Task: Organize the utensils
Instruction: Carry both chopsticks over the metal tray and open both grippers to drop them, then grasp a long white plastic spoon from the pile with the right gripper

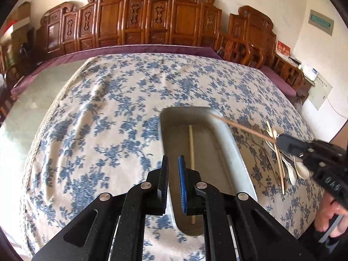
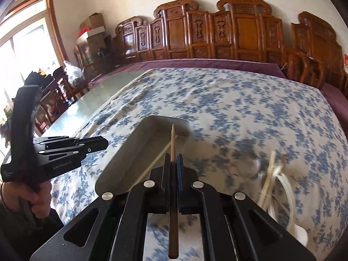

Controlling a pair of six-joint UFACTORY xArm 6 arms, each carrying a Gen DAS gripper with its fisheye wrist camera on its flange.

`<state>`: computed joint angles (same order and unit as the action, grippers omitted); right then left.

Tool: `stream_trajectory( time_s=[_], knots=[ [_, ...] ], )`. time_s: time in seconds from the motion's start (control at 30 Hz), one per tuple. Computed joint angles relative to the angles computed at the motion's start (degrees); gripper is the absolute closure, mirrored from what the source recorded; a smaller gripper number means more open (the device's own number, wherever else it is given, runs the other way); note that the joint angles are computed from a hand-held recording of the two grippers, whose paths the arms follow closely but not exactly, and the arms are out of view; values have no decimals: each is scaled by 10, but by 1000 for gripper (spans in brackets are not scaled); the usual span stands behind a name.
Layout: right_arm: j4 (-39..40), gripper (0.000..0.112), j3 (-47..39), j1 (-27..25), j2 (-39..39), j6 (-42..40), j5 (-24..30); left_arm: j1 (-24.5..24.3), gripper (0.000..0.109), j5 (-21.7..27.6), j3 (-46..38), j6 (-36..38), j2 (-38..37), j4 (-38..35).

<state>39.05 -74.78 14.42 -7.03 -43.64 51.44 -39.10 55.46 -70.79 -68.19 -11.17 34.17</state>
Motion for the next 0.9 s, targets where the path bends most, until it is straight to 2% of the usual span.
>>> stream_trajectory(
  time_s=[0.17,0.4,0.63,0.9],
  knots=[
    [-33,106,-7,52,28,37,-30,10,101,-1,19,-10,-22,5],
    [-76,106,-9,87,60,74,-60,16,101,-5,29,-16,-33,8],
    [-79,105,0,93,60,75,-53,13,101,-2,30,-20,-36,13],
    [-49,105,13,71,35,50,-43,1,101,-4,23,-25,-34,30]
  ],
)
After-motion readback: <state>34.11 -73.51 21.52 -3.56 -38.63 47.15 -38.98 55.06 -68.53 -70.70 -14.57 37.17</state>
